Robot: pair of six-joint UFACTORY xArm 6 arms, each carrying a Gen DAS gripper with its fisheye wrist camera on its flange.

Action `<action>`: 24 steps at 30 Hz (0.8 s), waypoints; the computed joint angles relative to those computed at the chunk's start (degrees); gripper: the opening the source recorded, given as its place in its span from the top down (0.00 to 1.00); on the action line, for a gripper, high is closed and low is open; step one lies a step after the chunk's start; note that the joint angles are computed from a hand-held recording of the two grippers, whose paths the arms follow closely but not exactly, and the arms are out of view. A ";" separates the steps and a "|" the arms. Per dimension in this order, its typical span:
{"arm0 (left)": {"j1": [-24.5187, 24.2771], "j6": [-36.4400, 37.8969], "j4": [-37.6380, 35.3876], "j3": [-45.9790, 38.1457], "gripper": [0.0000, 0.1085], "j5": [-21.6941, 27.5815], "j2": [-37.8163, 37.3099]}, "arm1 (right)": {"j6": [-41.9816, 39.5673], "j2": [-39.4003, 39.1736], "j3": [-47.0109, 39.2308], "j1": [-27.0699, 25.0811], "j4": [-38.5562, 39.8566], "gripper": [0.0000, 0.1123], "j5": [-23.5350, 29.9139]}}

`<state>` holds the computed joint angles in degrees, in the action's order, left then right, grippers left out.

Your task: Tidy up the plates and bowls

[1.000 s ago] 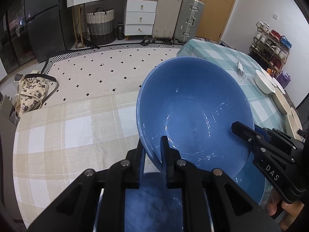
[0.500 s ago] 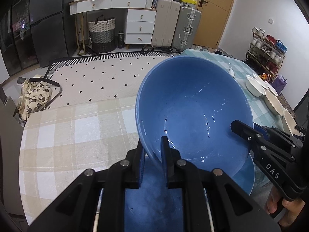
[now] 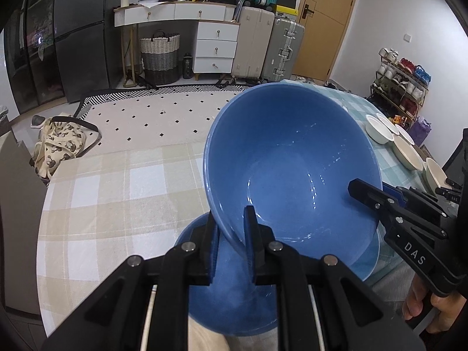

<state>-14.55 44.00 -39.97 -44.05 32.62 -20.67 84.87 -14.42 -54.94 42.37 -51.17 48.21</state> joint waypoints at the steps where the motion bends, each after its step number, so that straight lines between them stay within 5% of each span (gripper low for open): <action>1: 0.39 0.45 -0.29 0.39 0.88 0.20 -0.46 | -0.01 0.11 -0.10 0.38 0.15 0.85 0.14; 24: 5.06 3.26 0.47 8.64 0.87 1.28 -6.68 | -2.77 4.96 -1.58 5.35 4.54 0.84 -0.69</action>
